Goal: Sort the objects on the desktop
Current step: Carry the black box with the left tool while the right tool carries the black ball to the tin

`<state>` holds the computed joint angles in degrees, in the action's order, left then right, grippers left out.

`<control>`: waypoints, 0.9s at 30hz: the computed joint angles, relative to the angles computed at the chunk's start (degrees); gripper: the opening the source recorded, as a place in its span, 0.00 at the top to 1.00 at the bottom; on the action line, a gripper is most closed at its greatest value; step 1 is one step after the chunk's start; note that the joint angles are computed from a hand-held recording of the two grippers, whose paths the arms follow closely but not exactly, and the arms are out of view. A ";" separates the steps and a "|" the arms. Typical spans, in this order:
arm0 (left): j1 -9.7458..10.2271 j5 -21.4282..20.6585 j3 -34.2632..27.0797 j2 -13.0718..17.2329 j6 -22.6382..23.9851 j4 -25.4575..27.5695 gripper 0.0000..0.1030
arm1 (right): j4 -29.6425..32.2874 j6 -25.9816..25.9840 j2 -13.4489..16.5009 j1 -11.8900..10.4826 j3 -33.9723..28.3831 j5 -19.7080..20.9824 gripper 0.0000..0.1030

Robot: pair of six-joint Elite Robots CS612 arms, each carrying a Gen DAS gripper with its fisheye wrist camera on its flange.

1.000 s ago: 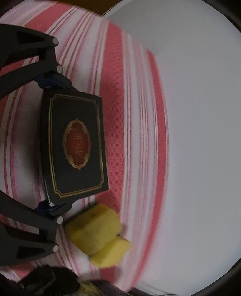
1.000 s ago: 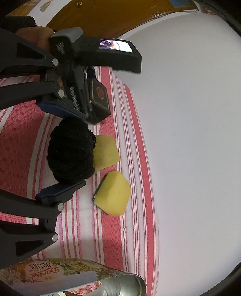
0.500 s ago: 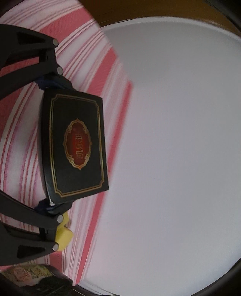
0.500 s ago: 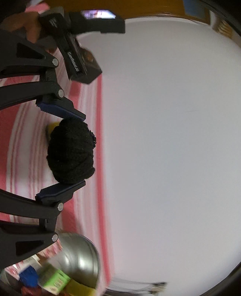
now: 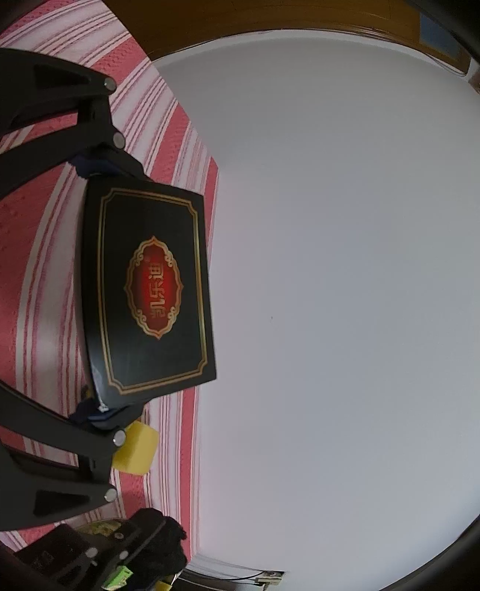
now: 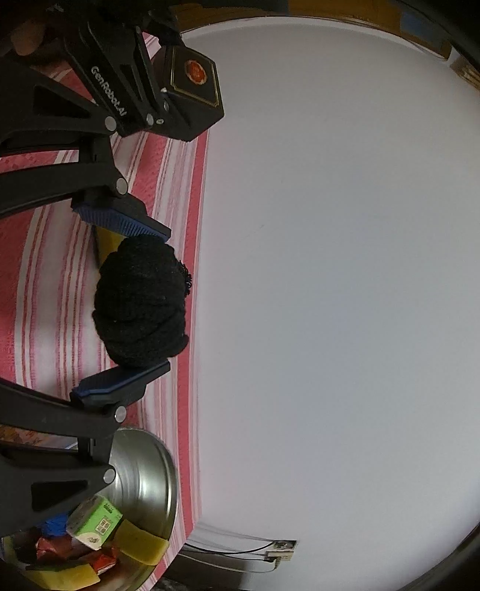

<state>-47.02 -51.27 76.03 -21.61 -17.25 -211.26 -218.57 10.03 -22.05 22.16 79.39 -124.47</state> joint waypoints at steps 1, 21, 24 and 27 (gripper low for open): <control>0.27 -0.22 0.01 0.02 -0.11 0.03 0.12 | 0.18 0.39 -0.22 -0.04 0.39 0.14 0.36; 0.25 -4.22 0.42 -0.11 -2.92 1.66 0.11 | -1.82 1.84 -1.76 0.09 4.54 -1.23 0.36; 0.23 -4.69 0.58 -0.10 -4.25 1.82 0.12 | -2.27 1.87 -1.65 0.07 4.54 -1.81 0.36; 0.38 -5.58 0.10 0.21 -4.85 1.56 0.12 | -5.15 1.25 -2.21 -0.61 6.79 -2.20 0.36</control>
<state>-46.64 -56.85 76.14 -21.40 -22.10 -209.69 -223.73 11.28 -24.26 21.55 86.17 -126.68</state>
